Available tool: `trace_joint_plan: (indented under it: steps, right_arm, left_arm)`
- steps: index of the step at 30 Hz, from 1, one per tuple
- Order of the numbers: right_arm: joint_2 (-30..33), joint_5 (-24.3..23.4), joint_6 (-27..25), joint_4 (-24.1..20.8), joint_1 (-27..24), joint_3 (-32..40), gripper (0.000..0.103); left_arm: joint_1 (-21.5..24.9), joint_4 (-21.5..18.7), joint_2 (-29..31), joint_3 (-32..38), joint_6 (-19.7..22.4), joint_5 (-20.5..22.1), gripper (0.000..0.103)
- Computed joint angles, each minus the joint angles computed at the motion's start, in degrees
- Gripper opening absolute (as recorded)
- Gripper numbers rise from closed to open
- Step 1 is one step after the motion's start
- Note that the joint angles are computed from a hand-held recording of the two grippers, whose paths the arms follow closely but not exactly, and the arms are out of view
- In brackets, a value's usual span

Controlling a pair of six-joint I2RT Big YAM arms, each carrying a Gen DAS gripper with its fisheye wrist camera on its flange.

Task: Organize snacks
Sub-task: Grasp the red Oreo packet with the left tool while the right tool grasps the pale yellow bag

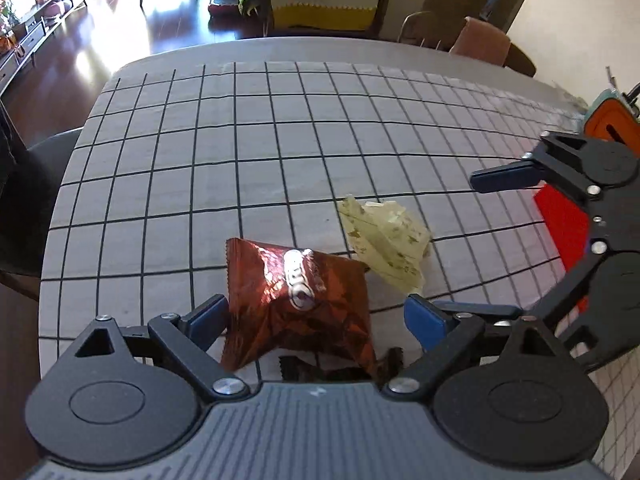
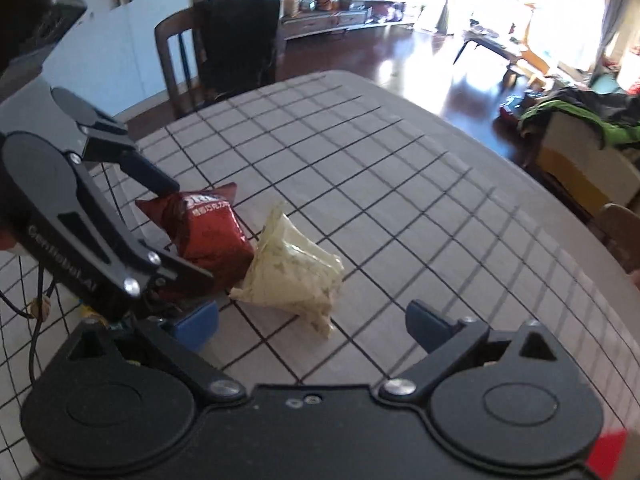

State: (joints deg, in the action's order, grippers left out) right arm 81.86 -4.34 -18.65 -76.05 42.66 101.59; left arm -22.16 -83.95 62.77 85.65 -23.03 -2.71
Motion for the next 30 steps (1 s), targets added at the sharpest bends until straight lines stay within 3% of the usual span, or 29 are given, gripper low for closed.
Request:
trace_joint_plan:
  steps: [4,10,14,17,21,30]
  right_arm:
    - [2.6,-0.8,-2.6,-0.1,0.3,1.0,0.094]
    - [2.7,0.1,-9.2,5.3,1.4,-1.6,0.089]
    - [3.1,-0.6,-12.5,6.1,1.6,-1.9,0.082]
    - [3.4,-1.2,-11.8,6.0,1.5,-1.4,0.078]
    - [3.3,-2.3,-10.9,5.7,1.3,-1.4,0.068]
    - [0.6,-1.2,-4.5,7.0,0.5,-3.6,0.059]
  left_arm:
    - [1.7,-0.6,1.4,0.4,-1.0,1.4,0.095]
    - [4.3,-0.1,2.0,-0.2,-1.1,3.8,0.095]
    - [6.0,0.3,2.3,-0.6,-1.3,6.4,0.094]
    - [7.1,0.7,2.2,-1.0,-2.0,7.3,0.094]
    - [7.6,0.4,1.9,-1.2,-1.7,7.7,0.077]
    - [7.8,1.4,-0.7,-3.4,-4.0,8.4,0.063]
